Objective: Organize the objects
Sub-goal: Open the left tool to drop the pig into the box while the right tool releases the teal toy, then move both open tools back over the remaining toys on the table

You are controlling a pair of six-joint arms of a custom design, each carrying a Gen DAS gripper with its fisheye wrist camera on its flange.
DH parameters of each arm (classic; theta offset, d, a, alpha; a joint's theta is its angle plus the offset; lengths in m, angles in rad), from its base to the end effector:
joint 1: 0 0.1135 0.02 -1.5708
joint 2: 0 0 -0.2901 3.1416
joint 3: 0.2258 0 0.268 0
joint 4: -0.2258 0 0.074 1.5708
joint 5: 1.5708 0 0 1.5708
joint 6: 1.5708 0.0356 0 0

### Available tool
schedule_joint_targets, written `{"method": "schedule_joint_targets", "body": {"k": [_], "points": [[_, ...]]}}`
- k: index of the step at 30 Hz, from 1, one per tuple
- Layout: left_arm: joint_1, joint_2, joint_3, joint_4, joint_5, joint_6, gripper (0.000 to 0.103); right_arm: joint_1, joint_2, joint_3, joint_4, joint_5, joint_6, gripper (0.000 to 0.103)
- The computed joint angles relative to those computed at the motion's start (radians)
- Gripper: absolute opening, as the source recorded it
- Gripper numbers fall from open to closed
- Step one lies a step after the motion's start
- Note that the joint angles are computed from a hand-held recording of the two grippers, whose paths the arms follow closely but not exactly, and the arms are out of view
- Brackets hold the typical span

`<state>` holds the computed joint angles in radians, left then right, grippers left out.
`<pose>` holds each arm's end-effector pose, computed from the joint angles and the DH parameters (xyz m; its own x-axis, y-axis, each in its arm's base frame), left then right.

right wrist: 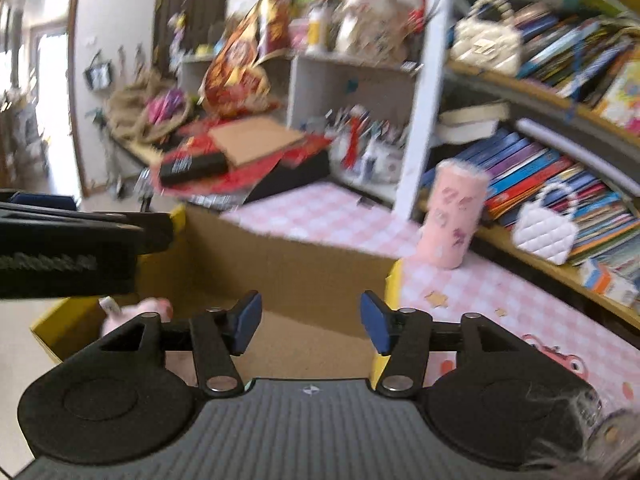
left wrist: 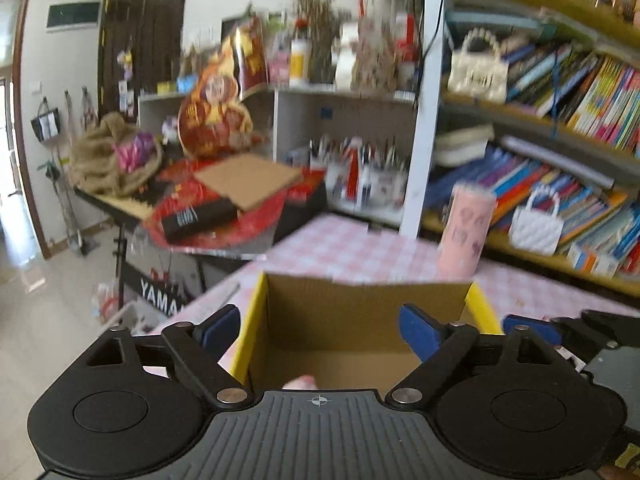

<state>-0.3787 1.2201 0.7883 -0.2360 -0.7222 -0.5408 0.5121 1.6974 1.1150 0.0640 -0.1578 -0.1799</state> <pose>0.2519 -0.0749 0.2688 -0.3878 -0.2614 -0.8839 -0.4718 0.8801 -0.0533 0.3482 0.2021 0.2536 -0.3171 -0.3809 -0.8685 -0.6705 0.7378 -0.0788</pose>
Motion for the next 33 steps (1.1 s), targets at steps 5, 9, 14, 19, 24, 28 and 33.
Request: {"method": "schedule_joint_targets", "body": {"k": [5, 9, 14, 19, 24, 28, 33], "points": [[-0.061, -0.109, -0.034, -0.035, -0.039, -0.020, 0.094, -0.005, -0.145, -0.131, 0.053, 0.064, 0.065, 0.057], [-0.117, -0.182, -0.062, -0.078, -0.059, -0.035, 0.094, 0.003, -0.257, -0.234, 0.053, 0.119, 0.106, 0.058], [-0.234, -0.265, -0.100, -0.202, -0.110, -0.118, 0.094, 0.046, -0.389, -0.359, 0.020, 0.197, 0.131, 0.061], [-0.376, -0.294, -0.115, -0.397, -0.162, -0.302, 0.095, 0.101, -0.511, -0.473, -0.047, 0.297, 0.173, 0.064], [-0.529, -0.277, -0.121, -0.583, -0.194, -0.518, 0.098, 0.159, -0.633, -0.573, -0.144, 0.405, 0.245, 0.065], [-0.628, -0.251, -0.127, -0.658, -0.191, -0.626, 0.098, 0.191, -0.743, -0.638, -0.231, 0.467, 0.304, 0.067], [-0.720, -0.196, -0.131, -0.653, -0.163, -0.673, 0.098, 0.217, -0.871, -0.692, -0.359, 0.541, 0.377, 0.068]]}}
